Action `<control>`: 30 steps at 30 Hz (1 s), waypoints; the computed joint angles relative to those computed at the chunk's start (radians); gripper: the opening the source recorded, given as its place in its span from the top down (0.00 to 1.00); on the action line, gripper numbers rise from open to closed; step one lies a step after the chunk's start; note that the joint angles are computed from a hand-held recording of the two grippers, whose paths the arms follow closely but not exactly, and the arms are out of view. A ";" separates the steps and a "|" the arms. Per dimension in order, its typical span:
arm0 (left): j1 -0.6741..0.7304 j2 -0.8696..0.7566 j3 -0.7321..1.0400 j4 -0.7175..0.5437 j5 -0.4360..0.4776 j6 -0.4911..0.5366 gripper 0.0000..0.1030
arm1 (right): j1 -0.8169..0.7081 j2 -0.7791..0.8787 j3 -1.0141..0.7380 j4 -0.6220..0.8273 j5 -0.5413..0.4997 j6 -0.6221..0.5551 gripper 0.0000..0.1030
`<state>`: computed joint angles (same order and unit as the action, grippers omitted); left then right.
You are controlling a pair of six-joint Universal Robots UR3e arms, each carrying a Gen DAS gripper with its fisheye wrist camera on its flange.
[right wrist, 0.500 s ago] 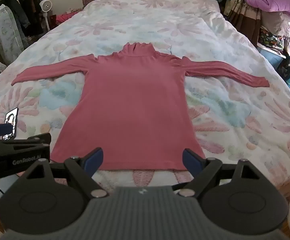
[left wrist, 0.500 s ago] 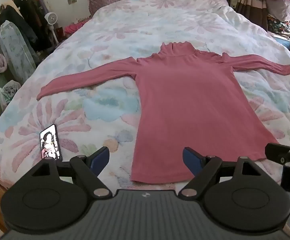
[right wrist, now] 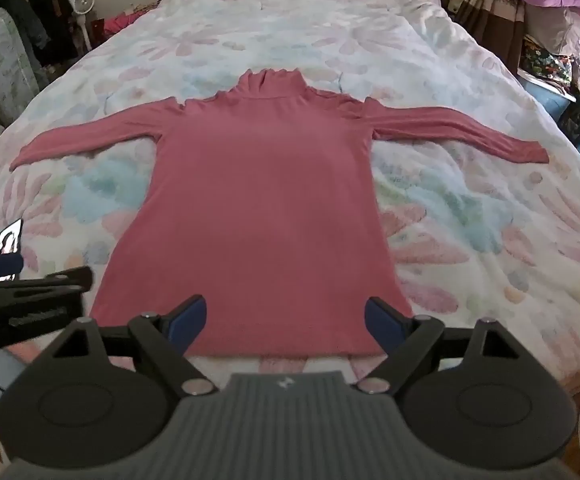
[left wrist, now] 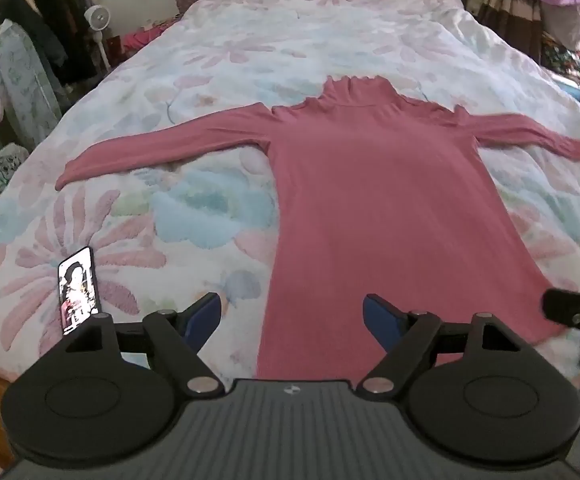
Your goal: Fold small clothes
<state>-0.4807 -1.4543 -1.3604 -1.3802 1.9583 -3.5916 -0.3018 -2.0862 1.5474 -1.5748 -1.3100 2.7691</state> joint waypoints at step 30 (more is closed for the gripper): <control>1.264 -0.639 0.217 0.608 -0.654 0.130 0.58 | 0.115 1.186 -0.594 -0.729 0.118 0.258 0.20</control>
